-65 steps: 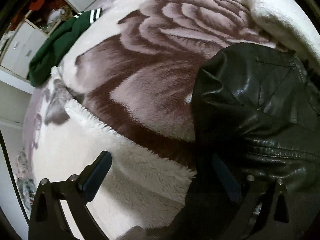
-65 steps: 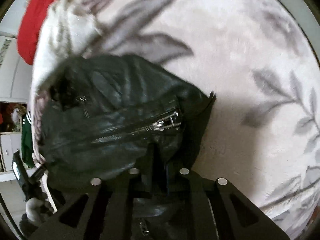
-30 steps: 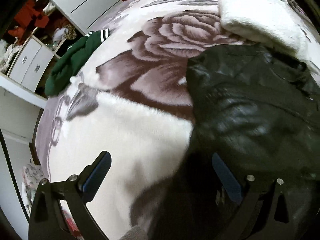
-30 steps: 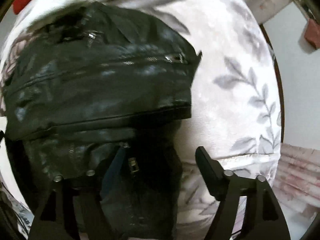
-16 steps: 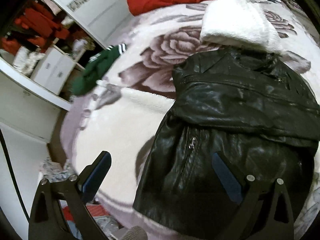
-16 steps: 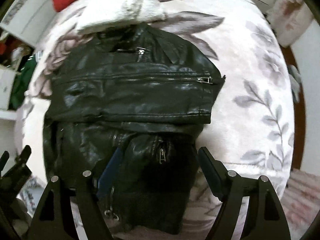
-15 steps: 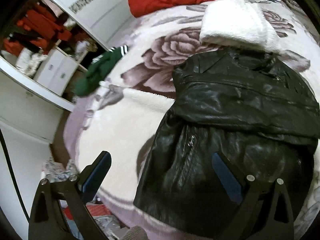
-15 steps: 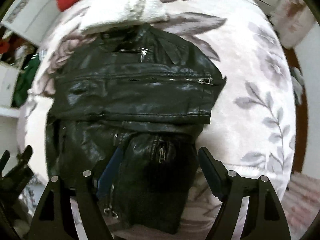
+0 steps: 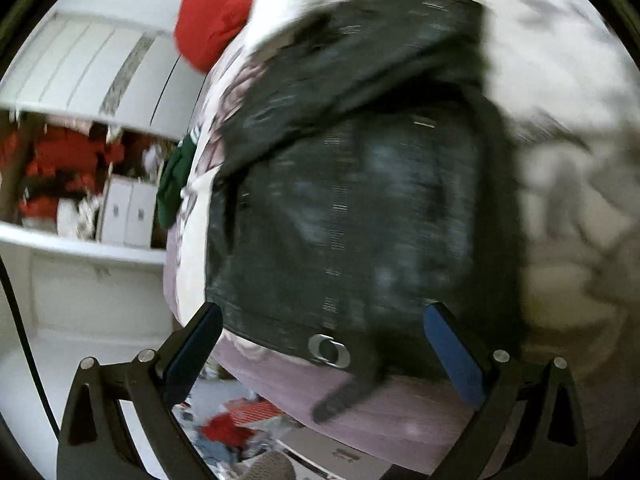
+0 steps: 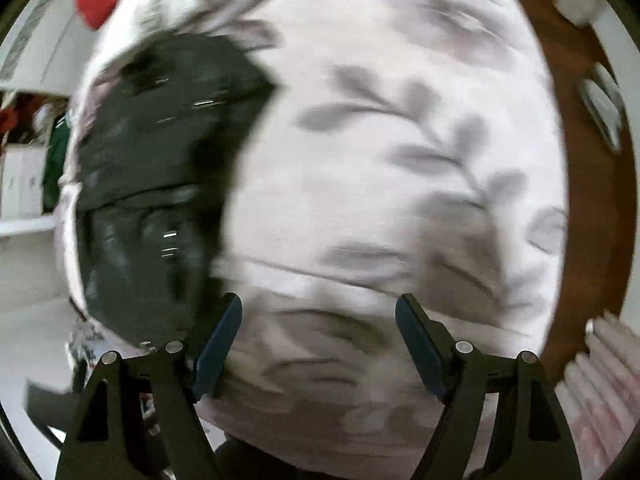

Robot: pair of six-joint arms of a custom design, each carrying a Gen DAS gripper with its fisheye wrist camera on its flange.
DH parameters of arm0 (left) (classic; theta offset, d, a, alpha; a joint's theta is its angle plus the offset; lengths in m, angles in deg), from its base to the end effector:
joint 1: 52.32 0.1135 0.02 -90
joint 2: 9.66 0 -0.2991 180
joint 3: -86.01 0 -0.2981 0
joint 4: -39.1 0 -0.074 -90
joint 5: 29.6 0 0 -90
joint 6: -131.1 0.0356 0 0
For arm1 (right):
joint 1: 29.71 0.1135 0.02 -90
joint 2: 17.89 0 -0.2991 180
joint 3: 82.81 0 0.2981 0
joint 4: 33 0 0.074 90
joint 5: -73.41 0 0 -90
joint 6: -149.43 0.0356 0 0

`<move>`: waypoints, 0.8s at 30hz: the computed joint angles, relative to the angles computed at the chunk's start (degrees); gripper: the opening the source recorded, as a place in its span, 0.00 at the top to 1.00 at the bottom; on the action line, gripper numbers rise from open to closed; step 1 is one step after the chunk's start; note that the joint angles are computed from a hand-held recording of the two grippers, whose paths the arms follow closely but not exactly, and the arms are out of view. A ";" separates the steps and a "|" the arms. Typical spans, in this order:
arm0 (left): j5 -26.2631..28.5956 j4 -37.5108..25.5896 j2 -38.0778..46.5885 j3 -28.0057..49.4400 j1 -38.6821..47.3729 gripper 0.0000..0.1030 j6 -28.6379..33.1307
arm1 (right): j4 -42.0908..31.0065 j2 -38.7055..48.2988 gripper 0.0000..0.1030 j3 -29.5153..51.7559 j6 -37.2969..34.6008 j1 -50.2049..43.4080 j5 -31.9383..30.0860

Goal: Fold large clothes

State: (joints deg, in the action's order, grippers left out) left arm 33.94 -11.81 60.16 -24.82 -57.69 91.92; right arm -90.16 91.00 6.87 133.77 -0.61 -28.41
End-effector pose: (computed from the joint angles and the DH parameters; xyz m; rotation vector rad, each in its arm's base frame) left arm 0.2810 -0.0105 0.3079 1.0177 2.3507 0.8974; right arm 0.3669 0.2126 0.1926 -1.1527 -2.8659 -0.4879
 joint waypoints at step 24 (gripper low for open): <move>-4.35 5.92 12.71 -1.09 -0.75 0.80 -14.11 | 60.84 23.06 0.22 -1.88 8.42 -15.17 -24.63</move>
